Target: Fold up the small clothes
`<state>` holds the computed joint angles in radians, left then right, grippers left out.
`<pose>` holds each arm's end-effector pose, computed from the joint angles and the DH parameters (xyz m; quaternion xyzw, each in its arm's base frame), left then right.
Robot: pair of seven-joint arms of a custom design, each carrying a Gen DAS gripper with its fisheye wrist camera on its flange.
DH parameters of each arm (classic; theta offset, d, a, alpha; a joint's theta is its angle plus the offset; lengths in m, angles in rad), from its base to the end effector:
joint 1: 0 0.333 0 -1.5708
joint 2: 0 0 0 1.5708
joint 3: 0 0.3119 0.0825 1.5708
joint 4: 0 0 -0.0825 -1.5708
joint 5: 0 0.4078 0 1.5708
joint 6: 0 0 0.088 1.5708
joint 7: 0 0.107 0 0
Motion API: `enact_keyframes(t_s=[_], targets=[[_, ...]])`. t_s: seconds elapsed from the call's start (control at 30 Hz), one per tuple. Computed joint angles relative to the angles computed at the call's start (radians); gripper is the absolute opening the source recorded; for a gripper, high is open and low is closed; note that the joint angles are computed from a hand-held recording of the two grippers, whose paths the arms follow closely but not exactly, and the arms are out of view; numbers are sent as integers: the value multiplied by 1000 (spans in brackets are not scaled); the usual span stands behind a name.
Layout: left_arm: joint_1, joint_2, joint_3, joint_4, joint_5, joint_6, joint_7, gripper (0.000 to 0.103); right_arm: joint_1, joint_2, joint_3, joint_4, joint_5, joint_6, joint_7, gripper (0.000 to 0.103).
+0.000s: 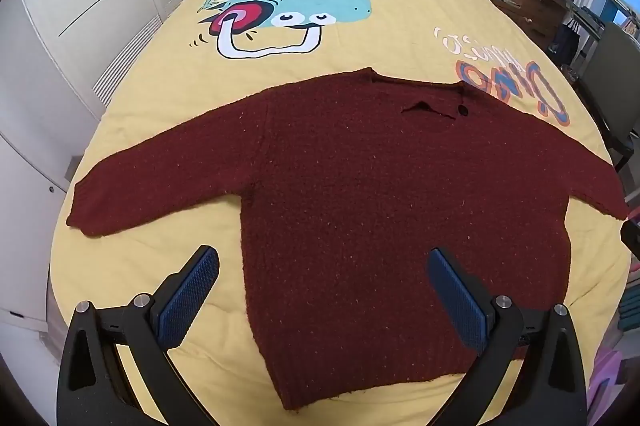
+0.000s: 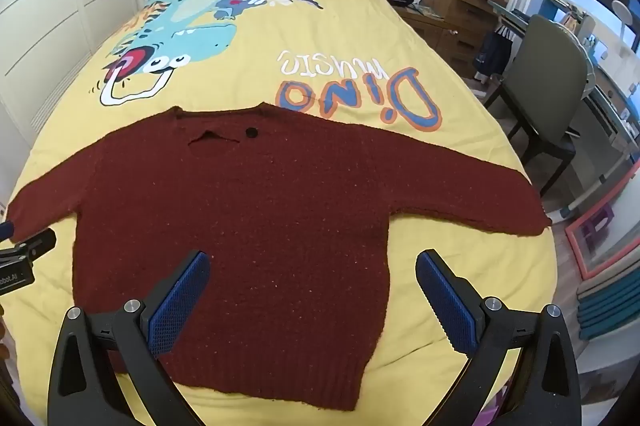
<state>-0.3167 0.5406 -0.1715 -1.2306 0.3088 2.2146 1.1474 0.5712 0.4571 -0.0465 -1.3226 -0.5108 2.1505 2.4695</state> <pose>0.7015 -0.3231 0.5037 -0.6326 0.7352 -0.1772 0.1670 0.6553 0.3643 0.5106 -0.6177 0.7265 -0.2550 0.1598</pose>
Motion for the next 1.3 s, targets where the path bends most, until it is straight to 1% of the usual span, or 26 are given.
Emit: enact_keyframes(t_s=[0.1, 0.13, 0.37, 0.4, 0.6, 0.7, 1.0, 1.3], targets=[[7, -5, -4, -10, -11, 13, 4, 102, -1, 2, 2, 4, 5, -4, -5, 102], [-2, 4, 2, 6, 1, -6, 1, 102, 0, 3, 1, 5, 6, -6, -7, 102], [-8, 19, 6, 22, 7, -1, -5, 102, -2, -8, 0, -4, 2, -14, -10, 102], [2, -3, 3, -6, -1, 3, -2, 102, 1, 4, 3, 10, 1, -14, -7, 102], [4, -6, 1, -10, 0, 3, 0, 102, 2, 4, 2, 2, 4, -13, -9, 102], [1, -5, 0, -11, 6, 0, 5, 102, 1, 9, 3, 19, 11, -30, -21, 102], [-3, -7, -4, -21, 5, 2, 16, 102, -2, 6, 0, 10, 18, -28, -8, 102], [-4, 14, -3, 2, -2, -14, 26, 102, -10, 0, 5, -3, 30, -32, -15, 102]])
